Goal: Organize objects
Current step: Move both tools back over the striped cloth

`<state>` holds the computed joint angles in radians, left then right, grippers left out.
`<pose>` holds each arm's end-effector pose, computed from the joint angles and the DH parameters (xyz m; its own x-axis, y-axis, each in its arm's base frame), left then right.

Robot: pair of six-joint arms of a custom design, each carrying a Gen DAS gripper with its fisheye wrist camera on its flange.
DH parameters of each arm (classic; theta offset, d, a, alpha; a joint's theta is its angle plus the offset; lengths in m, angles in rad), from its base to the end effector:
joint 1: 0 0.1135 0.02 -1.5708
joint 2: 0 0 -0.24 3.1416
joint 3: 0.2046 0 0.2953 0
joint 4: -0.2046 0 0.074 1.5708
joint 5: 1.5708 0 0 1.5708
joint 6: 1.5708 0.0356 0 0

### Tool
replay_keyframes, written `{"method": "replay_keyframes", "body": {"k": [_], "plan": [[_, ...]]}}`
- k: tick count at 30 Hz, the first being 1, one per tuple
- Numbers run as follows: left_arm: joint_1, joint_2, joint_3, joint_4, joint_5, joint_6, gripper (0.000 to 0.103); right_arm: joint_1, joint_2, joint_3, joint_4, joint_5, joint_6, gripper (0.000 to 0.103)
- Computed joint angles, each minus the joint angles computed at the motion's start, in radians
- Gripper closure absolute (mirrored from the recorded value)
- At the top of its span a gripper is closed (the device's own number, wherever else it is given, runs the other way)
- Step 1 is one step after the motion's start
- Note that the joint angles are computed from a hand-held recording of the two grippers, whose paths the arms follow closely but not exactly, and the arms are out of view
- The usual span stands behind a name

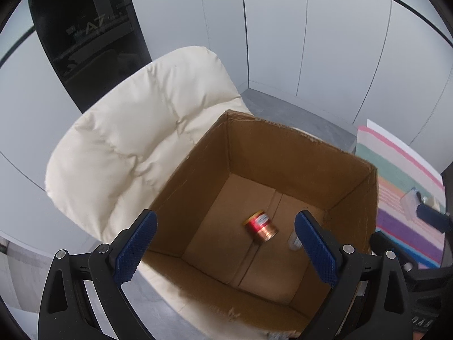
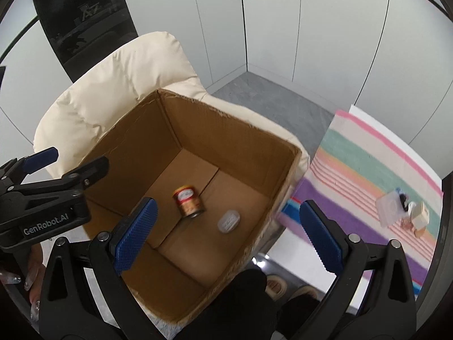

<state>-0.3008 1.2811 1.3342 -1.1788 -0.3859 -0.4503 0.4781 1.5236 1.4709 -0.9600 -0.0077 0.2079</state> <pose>0.2743 -0.0711 0.3222 -0.8282 -0.1652 -0.5355 -0.2674 0.9563 0.1185 0.3183 0.1652 0.3049 -0.8326 -0.1990 -0.5168 -0.2982 0.9475 0.1157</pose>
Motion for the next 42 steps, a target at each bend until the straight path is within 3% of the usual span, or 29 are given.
{"method": "replay_keyframes", "body": {"k": [7, 11, 15, 17, 30, 38, 42], "plan": [[-0.028, -0.12, -0.062, -0.086, 0.066, -0.023, 0.004, -0.002, -0.119, -0.074, -0.068, 0.015, 0.026, 0.001], [-0.085, -0.224, -0.127, -0.112, 0.053, -0.07, 0.004, 0.033, -0.268, -0.175, -0.117, 0.056, 0.096, 0.001], [-0.087, -0.271, -0.153, -0.129, 0.114, -0.095, 0.004, 0.093, -0.39, -0.258, -0.158, 0.099, 0.142, 0.001], [-0.106, -0.282, -0.154, -0.119, 0.081, -0.105, 0.004, 0.11, -0.435, -0.283, -0.16, 0.115, 0.161, 0.001], [-0.215, -0.203, -0.117, -0.059, 0.032, -0.115, 0.004, 0.028, -0.507, -0.289, -0.201, 0.159, 0.162, 0.001], [-0.368, -0.081, -0.039, 0.013, -0.013, -0.112, 0.004, -0.119, -0.595, -0.319, -0.248, 0.152, 0.115, 0.001], [-0.446, -0.003, 0.015, 0.052, -0.025, -0.12, 0.004, -0.269, -0.667, -0.336, -0.282, 0.12, 0.043, 0.001]]}}
